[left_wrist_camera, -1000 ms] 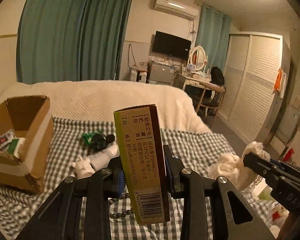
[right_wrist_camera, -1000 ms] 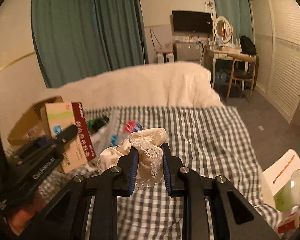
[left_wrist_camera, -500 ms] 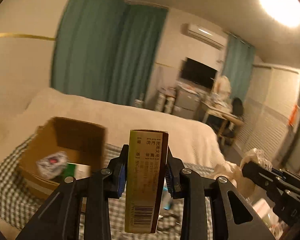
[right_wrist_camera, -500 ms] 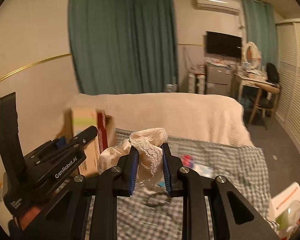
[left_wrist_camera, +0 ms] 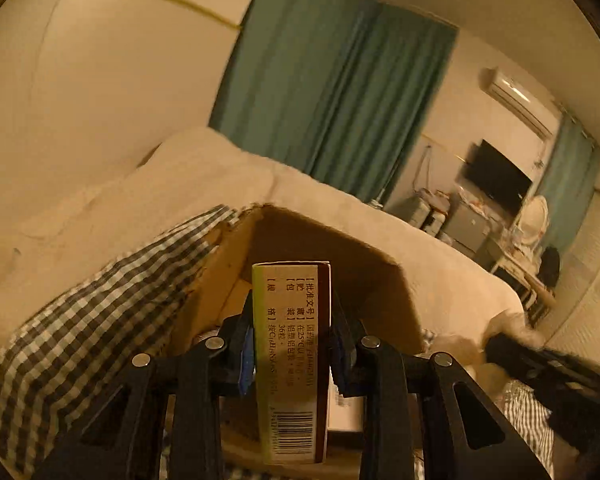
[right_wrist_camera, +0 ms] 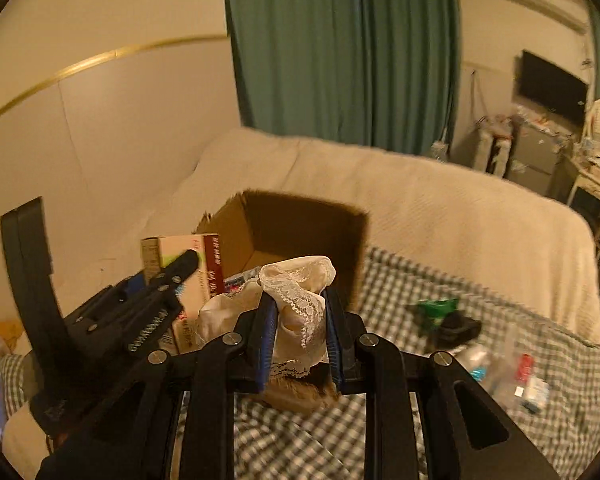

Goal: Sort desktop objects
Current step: 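Carry the amoxicillin box and lace cloth into the cardboard box and release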

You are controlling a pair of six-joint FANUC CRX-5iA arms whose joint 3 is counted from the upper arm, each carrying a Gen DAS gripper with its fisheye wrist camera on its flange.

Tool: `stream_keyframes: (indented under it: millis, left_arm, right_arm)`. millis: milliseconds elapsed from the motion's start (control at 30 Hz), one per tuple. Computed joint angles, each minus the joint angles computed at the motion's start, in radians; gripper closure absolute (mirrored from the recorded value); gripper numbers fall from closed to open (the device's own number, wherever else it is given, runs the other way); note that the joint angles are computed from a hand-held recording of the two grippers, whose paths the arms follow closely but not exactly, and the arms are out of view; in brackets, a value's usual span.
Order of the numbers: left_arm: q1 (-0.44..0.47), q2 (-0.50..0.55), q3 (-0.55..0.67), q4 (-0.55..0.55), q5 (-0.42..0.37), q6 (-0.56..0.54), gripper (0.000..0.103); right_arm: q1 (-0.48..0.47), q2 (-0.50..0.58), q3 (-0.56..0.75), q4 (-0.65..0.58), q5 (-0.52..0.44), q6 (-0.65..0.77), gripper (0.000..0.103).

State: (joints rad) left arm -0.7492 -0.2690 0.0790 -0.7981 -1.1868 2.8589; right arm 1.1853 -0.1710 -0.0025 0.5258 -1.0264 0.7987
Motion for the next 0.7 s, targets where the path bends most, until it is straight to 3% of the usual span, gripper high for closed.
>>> stream_keyframes:
  millis: [100,200,233,267,300,333,500,700]
  left_arm:
    - [0.031,0.002,-0.022,0.022,0.053,-0.01,0.073]
    - [0.019,0.032,-0.001,0.013,0.039,-0.034,0.07]
    - [0.022,0.041,0.007,0.019,0.027,-0.046,0.058]
    - [0.024,0.049,0.012,0.029,0.02,-0.056,0.048]
    - [0.032,0.051,0.016,0.038,0.006,-0.061,0.026]
    - [0.026,0.061,0.027,0.03,-0.021,-0.045,0.018]
    - [-0.026,0.088,0.077,0.012,-0.098,-0.027,0.017]
    - [-0.228,0.196,0.248,-0.092,-0.212,-0.026,0.009]
  right_arm:
    - [-0.053,0.055,0.023,-0.06,0.035,0.028,0.082]
    - [-0.121,0.087,0.054,-0.157,0.064,0.082,0.076]
    - [-0.135,0.088,0.055,-0.18,0.073,0.087,0.06]
    - [-0.141,0.074,0.038,-0.179,0.086,0.078,0.052]
    - [-0.136,0.058,0.009,-0.159,0.111,0.05,0.046]
    - [-0.133,0.048,-0.006,-0.146,0.124,0.034,0.046]
    - [-0.112,-0.053,-0.079,-0.083,0.118,-0.012,0.046]
    - [-0.001,-0.243,-0.218,0.137,-0.011,-0.128,0.046]
